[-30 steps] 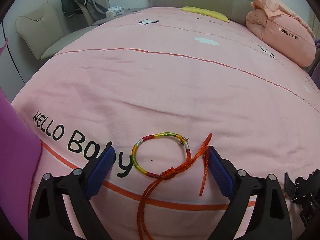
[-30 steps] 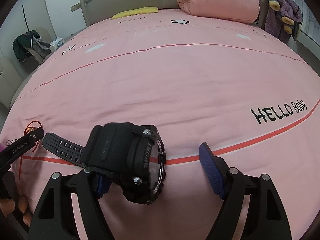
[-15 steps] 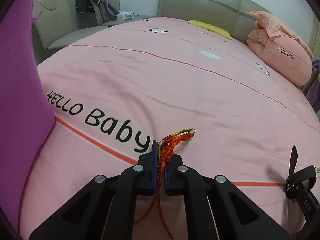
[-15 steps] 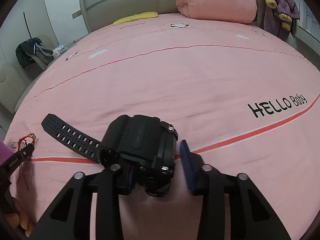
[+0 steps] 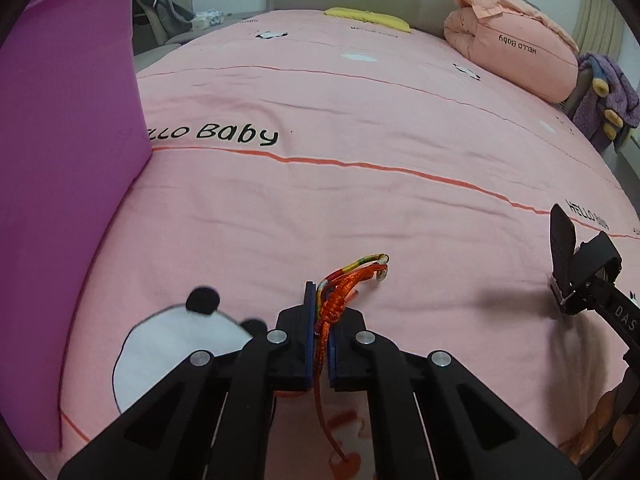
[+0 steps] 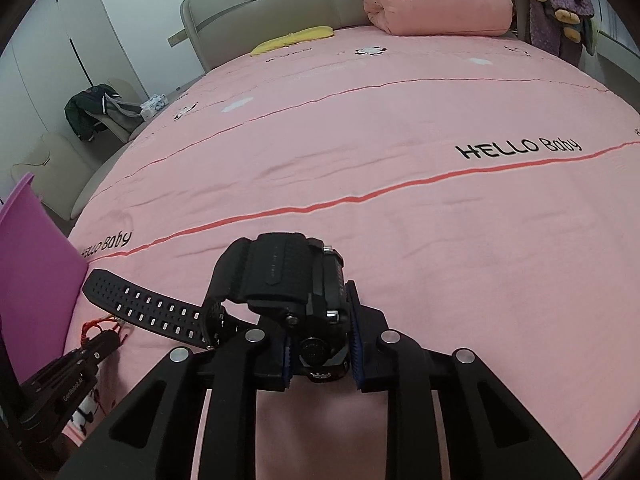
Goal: Organize jewelry
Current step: 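Grasp the red cord bracelet with the left tool while the right tool grasps the black watch, then carry both items over the purple tub and open both tools to drop them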
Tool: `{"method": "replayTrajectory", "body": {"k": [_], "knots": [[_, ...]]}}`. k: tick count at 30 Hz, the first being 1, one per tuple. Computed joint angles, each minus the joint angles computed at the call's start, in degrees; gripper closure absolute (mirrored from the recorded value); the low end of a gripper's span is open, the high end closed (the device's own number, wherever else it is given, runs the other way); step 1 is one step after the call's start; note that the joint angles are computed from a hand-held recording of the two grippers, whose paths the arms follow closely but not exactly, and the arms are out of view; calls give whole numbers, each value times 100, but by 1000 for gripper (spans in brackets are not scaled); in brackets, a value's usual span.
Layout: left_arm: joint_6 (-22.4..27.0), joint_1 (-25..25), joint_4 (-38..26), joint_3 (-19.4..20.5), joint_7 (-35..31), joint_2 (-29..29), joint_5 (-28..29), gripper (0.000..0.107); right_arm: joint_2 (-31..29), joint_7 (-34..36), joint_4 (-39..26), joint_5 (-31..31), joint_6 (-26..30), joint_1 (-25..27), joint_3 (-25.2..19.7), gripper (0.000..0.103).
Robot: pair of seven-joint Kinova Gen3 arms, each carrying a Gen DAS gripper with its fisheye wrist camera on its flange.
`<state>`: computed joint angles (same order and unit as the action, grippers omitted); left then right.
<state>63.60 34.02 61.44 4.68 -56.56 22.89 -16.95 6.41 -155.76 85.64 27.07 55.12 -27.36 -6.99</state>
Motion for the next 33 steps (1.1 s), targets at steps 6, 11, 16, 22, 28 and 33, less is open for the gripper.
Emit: {"method": "replayTrajectory", "body": {"k": [6, 11, 16, 22, 28, 33], "knots": [[101, 38, 443, 153, 19, -530, 40, 102, -407, -288, 65, 79, 517, -257, -313, 82], [364, 93, 522, 315, 27, -932, -63, 102, -660, -355, -138, 123, 987, -374, -601, 82], [640, 101, 367, 466, 91, -1234, -174, 102, -830, -524, -420, 425, 1380, -544, -934, 82], [744, 122, 210, 658, 106, -1593, -494, 102, -749, -562, -1009, 870, 1849, -846, -1201, 82], [794, -134, -39, 732, -118, -1864, -504, 102, -438, -372, -1801, 1330, 2190, -1334, -1233, 82], [818, -450, -222, 736, -431, -2051, -526, 102, -41, -51, -2582, 1646, 2313, -1872, -1059, 82]]}}
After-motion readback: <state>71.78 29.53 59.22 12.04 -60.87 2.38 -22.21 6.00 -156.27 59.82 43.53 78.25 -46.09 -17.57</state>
